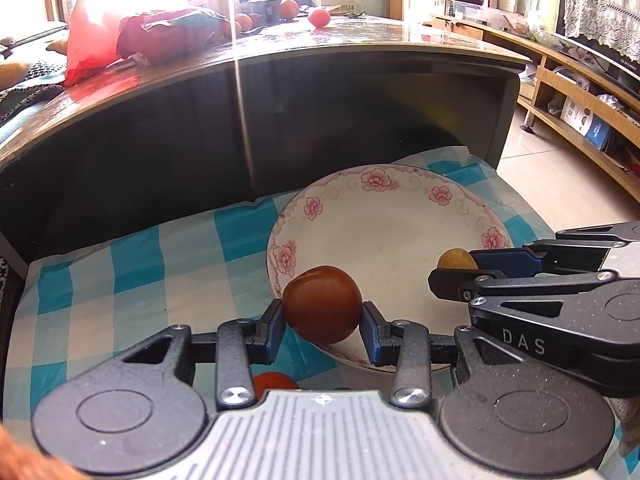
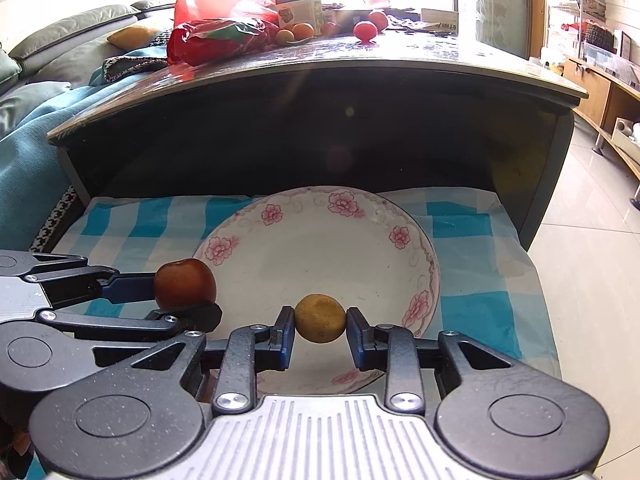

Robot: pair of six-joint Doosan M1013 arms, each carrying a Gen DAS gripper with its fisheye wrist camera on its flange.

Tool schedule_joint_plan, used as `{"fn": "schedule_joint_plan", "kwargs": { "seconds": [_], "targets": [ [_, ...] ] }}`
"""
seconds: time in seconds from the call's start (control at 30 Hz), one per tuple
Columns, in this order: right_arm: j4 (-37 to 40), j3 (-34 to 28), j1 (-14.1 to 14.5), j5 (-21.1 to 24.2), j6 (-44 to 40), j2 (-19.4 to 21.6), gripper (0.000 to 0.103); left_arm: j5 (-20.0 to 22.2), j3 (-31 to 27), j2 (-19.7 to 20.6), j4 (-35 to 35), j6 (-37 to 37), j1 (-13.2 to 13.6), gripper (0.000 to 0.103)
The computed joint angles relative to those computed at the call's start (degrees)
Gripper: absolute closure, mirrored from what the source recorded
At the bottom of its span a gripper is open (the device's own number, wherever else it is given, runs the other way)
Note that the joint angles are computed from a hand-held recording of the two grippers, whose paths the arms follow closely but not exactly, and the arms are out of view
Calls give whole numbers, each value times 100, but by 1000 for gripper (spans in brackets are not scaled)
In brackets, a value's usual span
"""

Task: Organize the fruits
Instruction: 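Carry both fruits over the white bowl and open both tools to drop them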

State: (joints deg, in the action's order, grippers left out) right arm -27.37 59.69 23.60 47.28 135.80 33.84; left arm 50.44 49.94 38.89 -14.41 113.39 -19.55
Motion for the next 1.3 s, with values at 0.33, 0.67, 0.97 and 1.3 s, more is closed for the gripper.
{"fn": "schedule_joint_plan", "kwargs": {
  "seconds": [0.33, 0.67, 0.97, 1.3],
  "targets": [
    [-135, -77, 1, 89, 26, 94, 77, -222, 31, 17, 153, 91, -46, 55],
    [-151, -109, -8, 151, 59, 122, 77, -324, 43, 23, 248, 99, -78, 55],
    [-250, -88, -11, 155, 139, 114, 73, -362, 61, 19, 212, 96, -71, 54],
    [-412, -24, -7, 179, 297, 94, 62, -394, 102, -11, 132, 11, -49, 53]
  ]
}}
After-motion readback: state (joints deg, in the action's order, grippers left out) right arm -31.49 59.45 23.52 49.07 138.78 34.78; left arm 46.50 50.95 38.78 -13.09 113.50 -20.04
